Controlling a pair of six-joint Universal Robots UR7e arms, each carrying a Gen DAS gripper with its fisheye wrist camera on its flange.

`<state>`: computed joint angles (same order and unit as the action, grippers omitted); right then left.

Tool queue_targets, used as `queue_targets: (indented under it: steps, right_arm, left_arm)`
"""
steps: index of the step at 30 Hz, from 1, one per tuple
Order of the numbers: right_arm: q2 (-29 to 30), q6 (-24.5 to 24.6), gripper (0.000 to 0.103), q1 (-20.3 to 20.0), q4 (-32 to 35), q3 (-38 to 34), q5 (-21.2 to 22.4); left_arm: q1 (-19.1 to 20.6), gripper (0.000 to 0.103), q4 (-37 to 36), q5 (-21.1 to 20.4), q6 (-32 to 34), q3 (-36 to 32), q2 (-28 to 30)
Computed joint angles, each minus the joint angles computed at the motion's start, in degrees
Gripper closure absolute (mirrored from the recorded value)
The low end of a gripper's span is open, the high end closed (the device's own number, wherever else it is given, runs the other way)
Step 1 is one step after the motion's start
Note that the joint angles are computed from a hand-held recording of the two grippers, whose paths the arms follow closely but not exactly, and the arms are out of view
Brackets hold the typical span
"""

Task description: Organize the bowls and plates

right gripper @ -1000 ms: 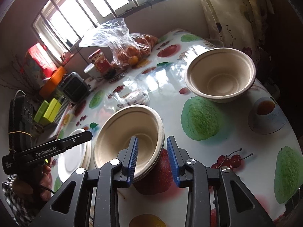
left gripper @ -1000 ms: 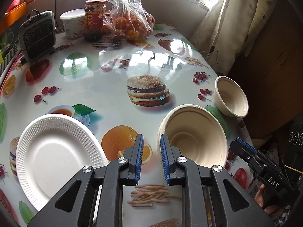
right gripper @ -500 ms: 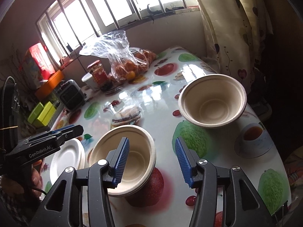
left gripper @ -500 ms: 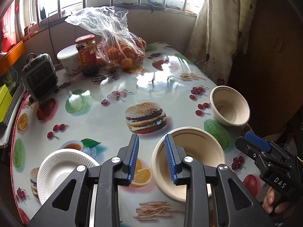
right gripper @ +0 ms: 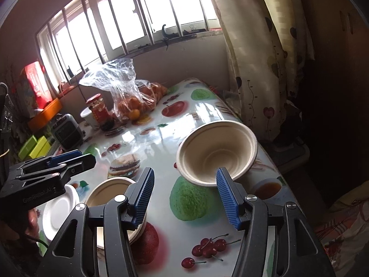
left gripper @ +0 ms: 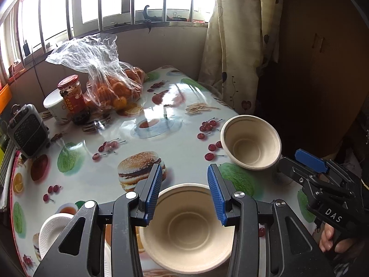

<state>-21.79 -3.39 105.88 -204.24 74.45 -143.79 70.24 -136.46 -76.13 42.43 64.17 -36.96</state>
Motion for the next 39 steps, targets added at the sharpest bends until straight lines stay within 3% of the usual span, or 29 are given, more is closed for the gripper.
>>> queue_targets:
  steps: [4,10,18,20,26,29,35,39]
  right_arm:
    - [-2.39,1.2,0.046,-0.49,-1.74,3.04,-0.94]
    - [-4.44,0.4,0.046,-1.52,-3.94,5.24,-3.43]
    - [-6.55,-1.35,0.046,-3.92,-3.6,7.28,-6.69]
    - [-7.2,-0.56,0.046,-4.77,-2.56,8.13,-5.96]
    - [-8.1,2.04,0.046,-6.68,0.23,8.86,-2.26]
    - [-8.17,2.28,0.047,-7.27,1.25,8.48,-0.41]
    - [-7.57,2.15,0.06,-7.81,3.5,7.01,1.22]
    - [-7.51,3.07,0.067,-8.15,4.76,6.7,2.27]
  left_arm:
    - [-1.66,0.061,-1.06,4.5,-2.25,0.54,1.02]
    - [-2.47,0.061,0.11,2.75,-2.94,0.19,2.2]
    - [-2.84,0.061,8.5,3.54,-6.81,-6.85,7.67]
    - [-3.13,0.061,8.35,5.72,-6.99,-8.19,9.27]
    - [-2.88,0.061,14.26,6.15,-9.78,-15.21,13.85]
    - [-3.08,0.061,12.93,6.36,-8.88,-15.24,14.45]
    - [-2.89,0.061,16.05,4.9,-9.83,-18.72,16.38]
    - [-2.35,0.067,21.01,3.41,-12.12,-22.71,18.11]
